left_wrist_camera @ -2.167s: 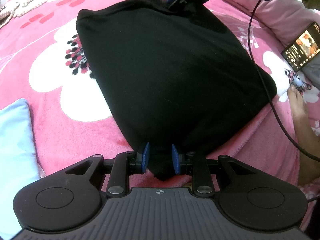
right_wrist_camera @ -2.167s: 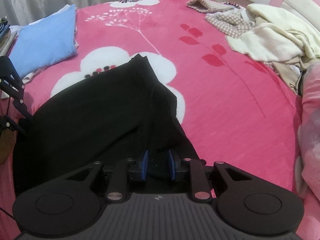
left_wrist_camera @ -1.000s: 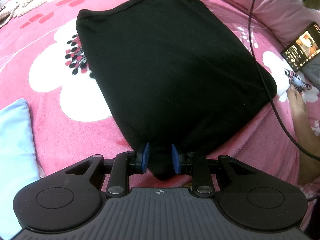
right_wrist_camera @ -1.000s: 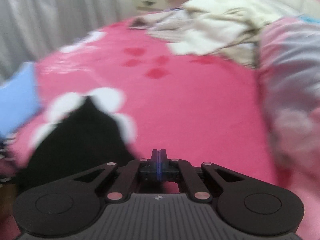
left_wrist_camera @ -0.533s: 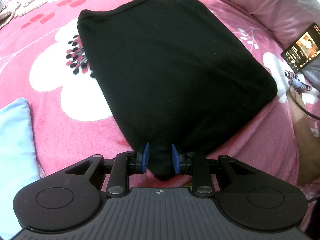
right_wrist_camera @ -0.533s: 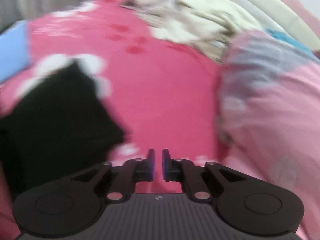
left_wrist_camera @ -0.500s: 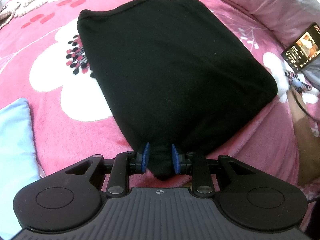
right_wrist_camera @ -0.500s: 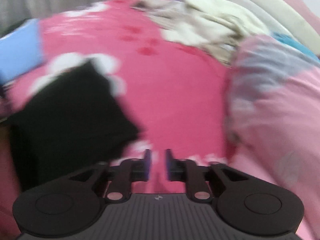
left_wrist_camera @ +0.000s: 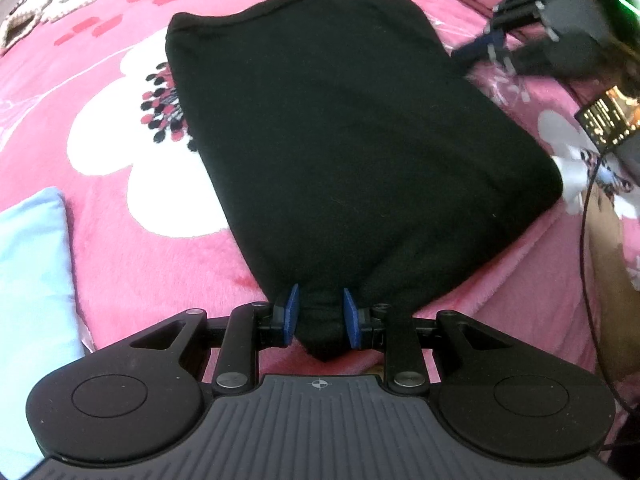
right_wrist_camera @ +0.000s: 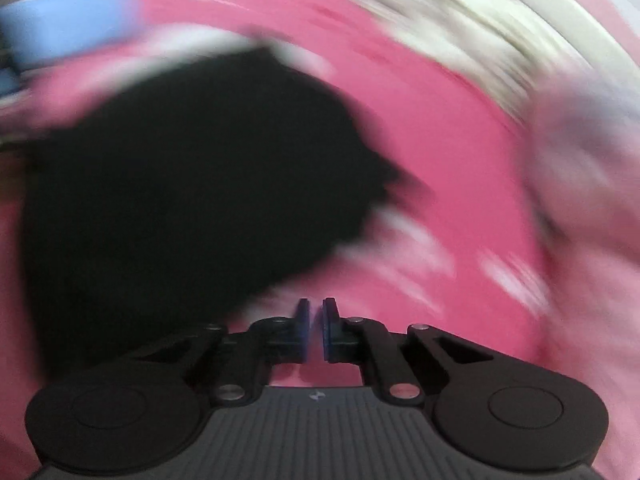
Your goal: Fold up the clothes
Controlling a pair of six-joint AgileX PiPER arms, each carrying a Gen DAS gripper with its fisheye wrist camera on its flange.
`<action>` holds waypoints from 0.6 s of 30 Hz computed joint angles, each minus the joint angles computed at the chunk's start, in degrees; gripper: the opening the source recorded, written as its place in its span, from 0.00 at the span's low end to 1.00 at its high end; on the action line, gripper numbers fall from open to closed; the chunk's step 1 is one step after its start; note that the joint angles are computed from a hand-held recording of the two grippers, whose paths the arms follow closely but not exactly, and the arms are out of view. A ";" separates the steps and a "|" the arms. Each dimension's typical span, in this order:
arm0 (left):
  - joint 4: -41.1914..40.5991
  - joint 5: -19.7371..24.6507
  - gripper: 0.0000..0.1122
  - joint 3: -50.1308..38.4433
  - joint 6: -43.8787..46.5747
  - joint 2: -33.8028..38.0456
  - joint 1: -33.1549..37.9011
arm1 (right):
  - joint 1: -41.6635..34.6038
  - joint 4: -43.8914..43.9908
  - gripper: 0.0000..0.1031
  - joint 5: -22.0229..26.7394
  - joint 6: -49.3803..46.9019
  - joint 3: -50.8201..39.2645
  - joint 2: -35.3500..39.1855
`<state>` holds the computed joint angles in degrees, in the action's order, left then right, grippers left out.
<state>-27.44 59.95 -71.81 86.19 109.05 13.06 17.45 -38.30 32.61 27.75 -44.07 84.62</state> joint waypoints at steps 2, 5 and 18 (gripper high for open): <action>0.13 -0.32 0.22 0.09 -0.47 0.00 -0.22 | -1.24 -7.36 0.03 1.70 10.73 -0.37 -1.19; 1.18 -0.26 0.22 -0.57 -2.25 0.29 -1.11 | 4.83 -9.82 0.03 0.12 21.26 0.14 -3.49; 3.10 -3.62 0.23 0.65 -7.81 -1.04 -4.12 | 11.15 -15.23 0.00 -4.15 44.51 0.40 2.41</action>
